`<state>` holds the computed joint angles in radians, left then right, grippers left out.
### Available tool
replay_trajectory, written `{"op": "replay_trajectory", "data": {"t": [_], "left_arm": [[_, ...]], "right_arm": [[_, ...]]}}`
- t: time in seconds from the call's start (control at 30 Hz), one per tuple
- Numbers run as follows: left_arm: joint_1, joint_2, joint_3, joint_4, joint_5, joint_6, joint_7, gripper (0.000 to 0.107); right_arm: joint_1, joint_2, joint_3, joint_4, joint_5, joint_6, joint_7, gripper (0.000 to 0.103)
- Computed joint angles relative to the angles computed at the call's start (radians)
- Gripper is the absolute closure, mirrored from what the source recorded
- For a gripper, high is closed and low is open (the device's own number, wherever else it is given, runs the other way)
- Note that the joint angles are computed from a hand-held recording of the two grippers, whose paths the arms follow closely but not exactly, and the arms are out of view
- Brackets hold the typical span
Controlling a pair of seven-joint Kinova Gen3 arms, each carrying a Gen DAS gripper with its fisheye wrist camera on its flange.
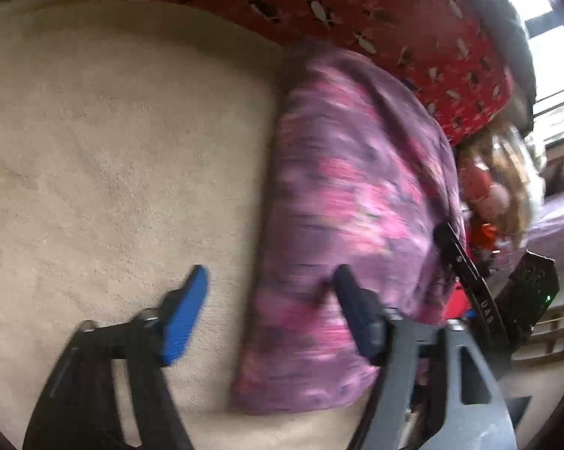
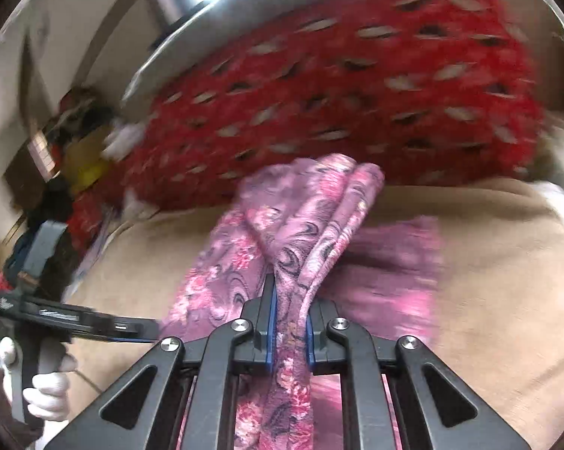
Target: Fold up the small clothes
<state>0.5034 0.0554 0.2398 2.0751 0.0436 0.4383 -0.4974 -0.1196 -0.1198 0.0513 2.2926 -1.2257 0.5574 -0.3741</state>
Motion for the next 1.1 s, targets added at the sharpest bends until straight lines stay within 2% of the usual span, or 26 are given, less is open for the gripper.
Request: {"op": "replay_trajectory", "data": {"t": [0.07,0.1,0.13,0.2,0.3,0.4,0.47,0.53,0.57,0.6,0.67,0.73,0.83,0.9,0.93,1.03,1.1], "left_arm": [[-0.002,0.062,0.035,-0.027,-0.023,0.003,0.03,0.032],[0.024,0.092,0.029,-0.05,-0.047,0.022,0.053,0.032],[0.065,0.105,0.004,-0.076,-0.088,0.057,0.078,0.032],[0.137,0.109,-0.04,-0.113,-0.153,0.107,0.103,0.033],[0.115,0.1,-0.026,-0.11,-0.139,0.087,0.104,0.033],[0.1,0.115,-0.021,-0.123,-0.108,0.074,0.088,0.033],[0.104,0.133,-0.022,-0.14,-0.1,0.084,0.083,0.033],[0.12,0.113,-0.023,-0.123,-0.129,0.084,0.113,0.033],[0.136,0.106,-0.028,-0.121,-0.163,0.082,0.144,0.033],[0.17,0.096,-0.049,-0.118,-0.204,0.088,0.18,0.033],[0.204,0.111,-0.058,-0.142,-0.283,0.126,0.249,0.033],[0.207,0.144,-0.049,-0.162,-0.314,0.147,0.271,0.032],[0.221,0.174,-0.056,-0.183,-0.315,0.156,0.285,0.032],[0.251,0.177,-0.065,-0.2,-0.352,0.191,0.317,0.032],[0.257,0.179,-0.063,-0.208,-0.359,0.205,0.321,0.032],[0.265,0.175,-0.058,-0.202,-0.367,0.214,0.336,0.032],[0.28,0.176,-0.057,-0.203,-0.384,0.225,0.359,0.032]], "right_arm": [[0.048,0.093,0.047,-0.009,0.067,0.057,-0.08,0.091],[0.044,0.132,0.082,-0.014,0.087,0.09,-0.111,0.087],[0.05,0.153,0.122,-0.014,0.091,0.131,-0.127,0.088],[0.064,0.139,0.191,-0.012,0.054,0.202,-0.111,0.077],[0.009,0.071,0.329,0.008,-0.025,0.239,-0.06,0.076],[-0.124,0.067,0.403,-0.032,0.032,0.233,-0.127,0.076],[-0.192,0.098,0.371,-0.063,0.113,0.178,-0.184,0.074],[-0.219,0.165,0.317,-0.077,0.181,0.103,-0.206,0.077],[-0.204,0.17,0.284,-0.086,0.193,0.085,-0.192,0.084],[-0.172,0.157,0.243,-0.093,0.188,0.083,-0.163,0.097],[-0.087,0.109,0.183,-0.088,0.129,0.112,-0.082,0.098],[-0.06,0.122,0.185,-0.085,0.078,0.094,-0.032,0.098],[-0.13,0.228,0.234,-0.084,0.102,0.046,-0.049,0.098],[-0.124,0.227,0.259,-0.079,0.074,0.08,-0.014,0.096],[-0.093,0.212,0.26,-0.068,0.04,0.118,0.004,0.094],[0.045,0.164,0.218,-0.024,0.001,0.239,0.015,0.089],[0.137,0.14,0.181,0.005,0.026,0.313,0.02,0.079]]}}
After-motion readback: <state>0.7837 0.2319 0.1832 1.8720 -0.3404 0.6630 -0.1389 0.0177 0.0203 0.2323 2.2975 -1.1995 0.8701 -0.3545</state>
